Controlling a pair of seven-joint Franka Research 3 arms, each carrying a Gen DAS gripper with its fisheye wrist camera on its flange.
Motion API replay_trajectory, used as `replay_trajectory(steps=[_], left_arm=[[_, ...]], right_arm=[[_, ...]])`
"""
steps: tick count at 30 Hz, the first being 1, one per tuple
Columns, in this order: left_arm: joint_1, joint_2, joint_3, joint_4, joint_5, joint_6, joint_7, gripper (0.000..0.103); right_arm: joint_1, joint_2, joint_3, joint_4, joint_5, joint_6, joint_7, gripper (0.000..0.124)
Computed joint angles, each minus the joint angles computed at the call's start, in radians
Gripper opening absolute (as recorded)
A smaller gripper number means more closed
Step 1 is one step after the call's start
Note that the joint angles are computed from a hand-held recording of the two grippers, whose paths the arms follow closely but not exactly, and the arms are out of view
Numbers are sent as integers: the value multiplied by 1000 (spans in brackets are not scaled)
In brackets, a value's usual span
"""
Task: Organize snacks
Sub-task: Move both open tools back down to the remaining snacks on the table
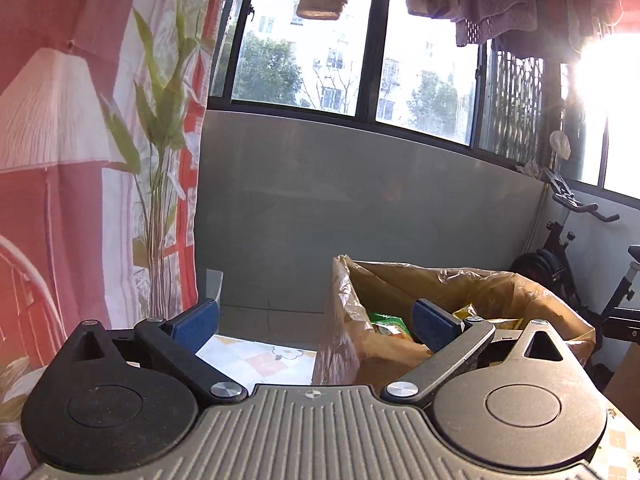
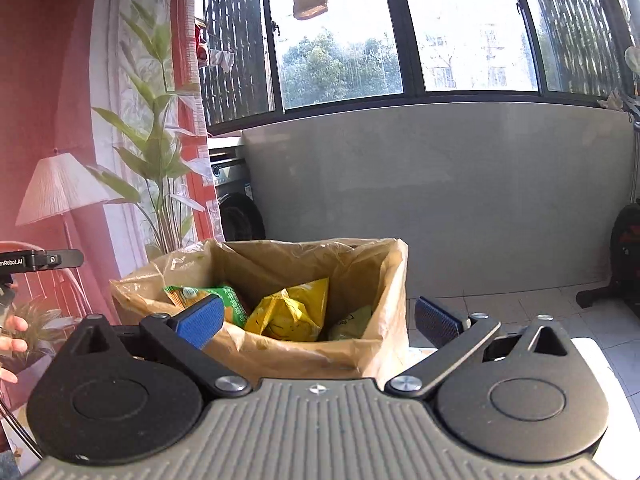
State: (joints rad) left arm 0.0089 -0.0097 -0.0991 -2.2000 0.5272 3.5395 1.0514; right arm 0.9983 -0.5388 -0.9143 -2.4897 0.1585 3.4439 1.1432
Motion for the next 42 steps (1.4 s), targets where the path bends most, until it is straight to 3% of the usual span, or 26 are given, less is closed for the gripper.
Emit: replay_trajectory(steps=[2,3,6,9,12,16,24,29,32,36,39,42], left_arm=[[0,-18,-51,-63,-240,11,255,103],[-9,-23,-48,-77,-262,9,290,103],[-24,-32,8,-96,-71,-6,117,103],[-20,-41,-24,-143,-186,-5,181,103],[-27,-45,-20,-182,-196,8,129,103],[-29,-50,-48,-214,-291,-4,206,103],[-52,-62,21,-237,-71,-24,-19,103],[-56,-60,52,-223,83,-47,-167,103],[-68,-48,102,-186,286,-54,-359,103],[-46,-42,98,-158,426,-72,-504,103],[-32,-40,83,-151,452,-85,-525,103],[-16,-37,74,-147,460,-70,-538,103]], right_arm=[[-12,-11,-1,-34,-11,14,-11,103],[-11,-19,-8,-51,-20,24,-15,103],[-7,-37,-31,-95,-31,39,-18,103],[-47,-14,-13,-126,-23,26,7,103],[-121,16,34,-147,-16,-50,-9,103],[-226,63,115,-181,28,-113,-66,103],[-256,17,90,-236,-8,-279,-326,97],[-318,83,147,-199,16,-384,-373,75],[-300,91,126,-181,77,-399,-396,75],[-293,91,125,-179,147,-399,-427,72],[-292,81,129,-182,200,-403,-446,64],[-329,92,176,-183,243,-404,-434,52]])
